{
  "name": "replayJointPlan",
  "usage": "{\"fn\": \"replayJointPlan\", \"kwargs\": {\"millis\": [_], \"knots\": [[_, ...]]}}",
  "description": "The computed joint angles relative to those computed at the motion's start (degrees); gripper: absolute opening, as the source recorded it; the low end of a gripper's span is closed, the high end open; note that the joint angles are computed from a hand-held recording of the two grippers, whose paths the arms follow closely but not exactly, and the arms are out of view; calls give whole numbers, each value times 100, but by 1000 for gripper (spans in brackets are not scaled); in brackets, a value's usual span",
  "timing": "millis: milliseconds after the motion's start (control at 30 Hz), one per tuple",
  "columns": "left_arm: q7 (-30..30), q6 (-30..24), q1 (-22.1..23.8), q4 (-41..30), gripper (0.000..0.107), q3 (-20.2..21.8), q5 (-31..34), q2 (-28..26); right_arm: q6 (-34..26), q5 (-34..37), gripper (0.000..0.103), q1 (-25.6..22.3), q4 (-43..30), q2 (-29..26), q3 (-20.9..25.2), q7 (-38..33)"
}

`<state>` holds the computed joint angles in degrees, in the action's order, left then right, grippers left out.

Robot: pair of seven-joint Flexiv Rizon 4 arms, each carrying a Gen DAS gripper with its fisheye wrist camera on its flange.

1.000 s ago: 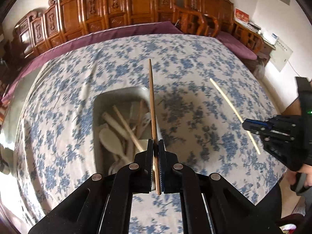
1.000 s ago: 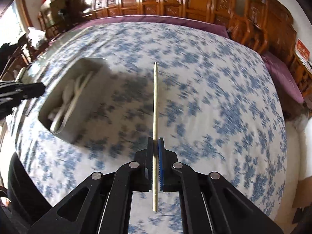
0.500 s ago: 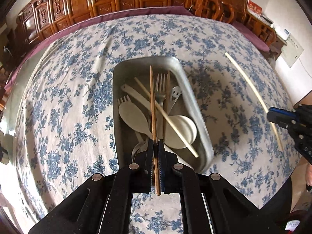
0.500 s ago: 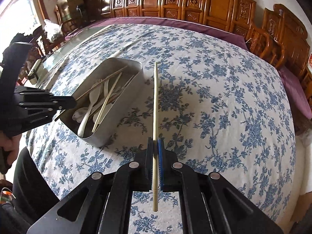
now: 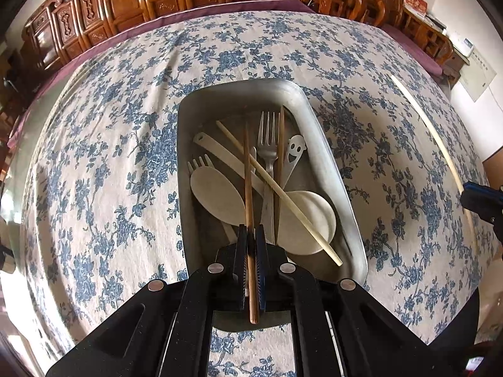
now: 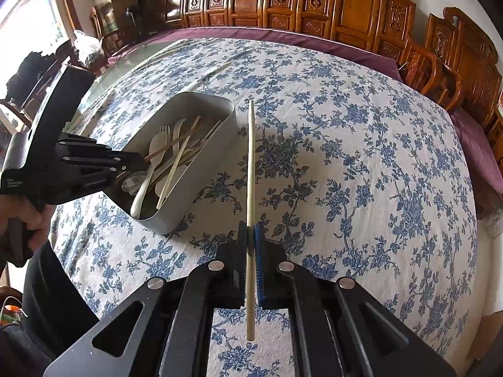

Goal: Organize utensils
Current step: 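Carry the wooden chopstick into the tray and open the left tool while the right tool carries the golden chopstick, then lower the golden chopstick into the tray and open the right tool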

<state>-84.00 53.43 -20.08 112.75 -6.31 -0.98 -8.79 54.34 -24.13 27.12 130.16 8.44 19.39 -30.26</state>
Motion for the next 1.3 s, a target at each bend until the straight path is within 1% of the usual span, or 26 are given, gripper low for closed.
{"fn": "replayJointPlan", "kwargs": {"millis": [267,667,800,967,1067,1100,1200,1267,1300], "knots": [[84,162,66,25,4,24,-132,94,-10,-13,6,16,-13,19,16,-2],[262,121,125,21,5,-17,-385,126,-4,-20,6,53,-78,-49,11,-19],[252,208,110,84,5,-9,-417,167,5,-29,6,63,-97,-66,11,-18],[442,414,169,373,5,29,-701,434,114,-63,6,115,-209,-154,16,-35],[576,511,212,556,5,65,-860,613,216,-106,6,162,-350,-319,-3,-62],[597,526,226,593,7,73,-883,651,244,-123,6,176,-393,-376,-13,-65],[716,657,273,760,20,118,-1028,804,352,-203,6,232,-586,-628,-64,-47],[811,722,305,849,24,145,-1152,879,431,-267,6,276,-740,-836,-113,-6],[869,762,322,901,29,163,-1241,919,467,-279,6,298,-801,-918,-136,9]]}}
